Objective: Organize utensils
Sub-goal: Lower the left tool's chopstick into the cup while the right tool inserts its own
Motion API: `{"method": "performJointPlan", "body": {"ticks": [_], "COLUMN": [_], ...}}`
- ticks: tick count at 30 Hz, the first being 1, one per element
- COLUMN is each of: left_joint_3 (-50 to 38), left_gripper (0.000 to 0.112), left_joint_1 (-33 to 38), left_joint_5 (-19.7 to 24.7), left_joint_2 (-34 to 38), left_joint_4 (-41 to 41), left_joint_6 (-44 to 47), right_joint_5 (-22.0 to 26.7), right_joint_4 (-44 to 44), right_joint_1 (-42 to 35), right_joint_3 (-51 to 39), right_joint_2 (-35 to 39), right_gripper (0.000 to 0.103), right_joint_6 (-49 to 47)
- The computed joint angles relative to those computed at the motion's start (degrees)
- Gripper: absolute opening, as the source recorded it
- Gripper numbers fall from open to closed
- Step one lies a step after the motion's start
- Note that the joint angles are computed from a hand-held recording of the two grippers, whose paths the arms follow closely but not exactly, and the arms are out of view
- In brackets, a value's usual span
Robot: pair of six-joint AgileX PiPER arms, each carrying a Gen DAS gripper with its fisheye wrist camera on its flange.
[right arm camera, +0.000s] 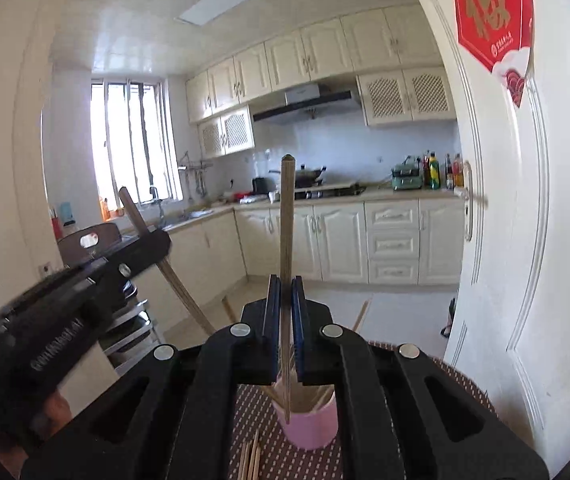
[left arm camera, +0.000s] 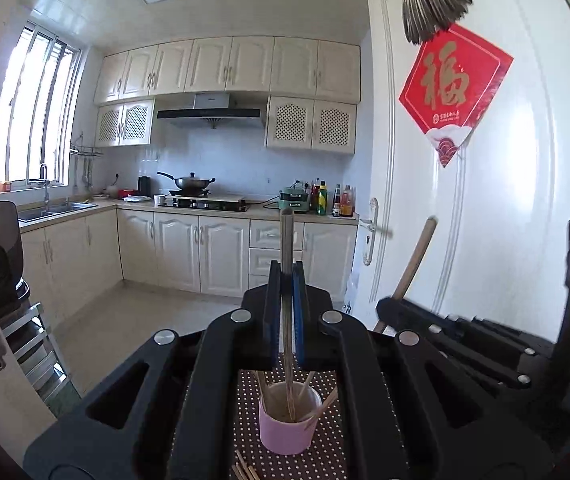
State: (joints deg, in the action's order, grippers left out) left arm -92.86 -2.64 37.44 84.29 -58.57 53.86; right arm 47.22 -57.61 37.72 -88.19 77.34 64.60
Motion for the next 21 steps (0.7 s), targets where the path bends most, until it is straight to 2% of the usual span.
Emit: {"method": "performJointPlan", "body": {"ticks": [6, 11, 21], "left_joint_3": [-0.39, -0.34, 2.16], "left_gripper": [0.006, 0.006, 0.007], "left_joint_1": [-1.89, -2.73, -4.25], "left_joint_5": [-2.83, -4.02, -5.77], "left_joint_2": [2.95, 4.68, 5.26], "left_joint_4": [0.44, 1.19, 4.54], "left_joint_6": [0.46, 0.21, -0.35], "right_joint_5": [-2.9, -4.54, -4.15], "right_joint_4": [-3.52, -1.39, 0.35], "right_joint_1": [-2.14, -4.4, -4.56], "right_joint_3": [1.32, 2.61, 4.21], "right_joint_2": [1.2, 1.57, 1.76], "right_gripper": [0.004, 0.004, 0.004], "right_joint_6": [3.89, 3.57, 3.34]}}
